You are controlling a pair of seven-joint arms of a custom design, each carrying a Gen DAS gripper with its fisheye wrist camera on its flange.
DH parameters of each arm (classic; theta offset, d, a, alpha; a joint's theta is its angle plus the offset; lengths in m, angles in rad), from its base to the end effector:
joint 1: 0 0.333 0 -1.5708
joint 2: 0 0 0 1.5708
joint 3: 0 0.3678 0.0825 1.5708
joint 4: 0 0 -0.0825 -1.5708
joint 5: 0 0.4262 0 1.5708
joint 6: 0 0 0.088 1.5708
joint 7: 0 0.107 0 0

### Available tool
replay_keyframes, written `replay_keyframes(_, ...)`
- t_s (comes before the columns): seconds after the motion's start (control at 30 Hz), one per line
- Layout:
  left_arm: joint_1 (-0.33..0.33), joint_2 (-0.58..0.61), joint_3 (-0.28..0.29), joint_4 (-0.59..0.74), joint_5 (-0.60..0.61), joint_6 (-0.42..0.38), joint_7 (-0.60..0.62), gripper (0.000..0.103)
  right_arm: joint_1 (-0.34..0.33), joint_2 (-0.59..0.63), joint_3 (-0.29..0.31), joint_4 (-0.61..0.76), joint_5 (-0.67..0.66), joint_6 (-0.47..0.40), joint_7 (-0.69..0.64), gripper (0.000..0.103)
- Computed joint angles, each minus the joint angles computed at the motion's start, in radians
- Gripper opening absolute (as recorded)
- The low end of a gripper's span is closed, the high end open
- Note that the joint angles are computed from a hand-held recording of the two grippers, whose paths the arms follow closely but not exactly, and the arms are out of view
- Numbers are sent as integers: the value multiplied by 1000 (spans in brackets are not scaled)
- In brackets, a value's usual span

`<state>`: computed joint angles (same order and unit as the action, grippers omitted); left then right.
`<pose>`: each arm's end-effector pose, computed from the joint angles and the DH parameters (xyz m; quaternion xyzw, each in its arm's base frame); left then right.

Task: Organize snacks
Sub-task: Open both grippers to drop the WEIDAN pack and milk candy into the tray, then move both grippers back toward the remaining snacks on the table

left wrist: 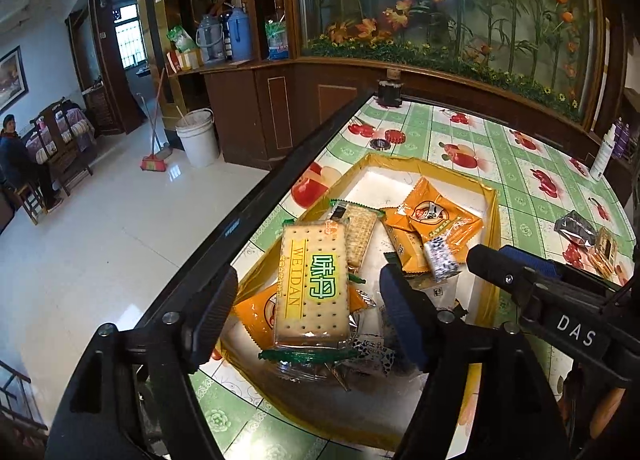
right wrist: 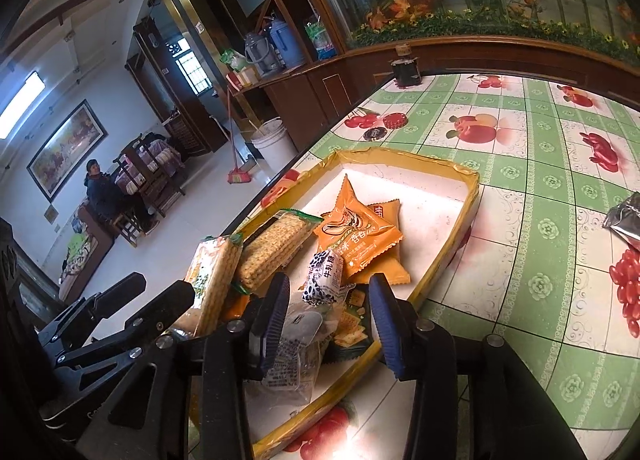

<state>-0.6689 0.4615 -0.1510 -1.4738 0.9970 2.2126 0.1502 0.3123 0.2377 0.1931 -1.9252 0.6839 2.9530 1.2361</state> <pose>0.5712 -0.5382 0.4874 -0.6810 0.6058 -0.2493 0.3273 0.6336 0.2909 0.4774 -0.7030 0.5793 -0.0750 0.4057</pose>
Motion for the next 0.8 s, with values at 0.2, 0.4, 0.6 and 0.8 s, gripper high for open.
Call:
replay_keyframes(0.2,-14,-20,-2,-12,40,-6,-30,77,-6,-53,9,-57,51,27,-40,52)
replay_keyframes(0.4,-28,-13,-9,8,59,-10,-28,77,-7,-114,-11,-134,105,55,-65,52)
replay_keyframes(0.6,-56,22,-8,65,64,-15,7,77,-14,-173,-47,-211,155,78,-67,53)
replay_keyframes(0.8,-91,64,4,129,55,-21,44,77,-21,-228,-92,-292,167,109,-37,57)
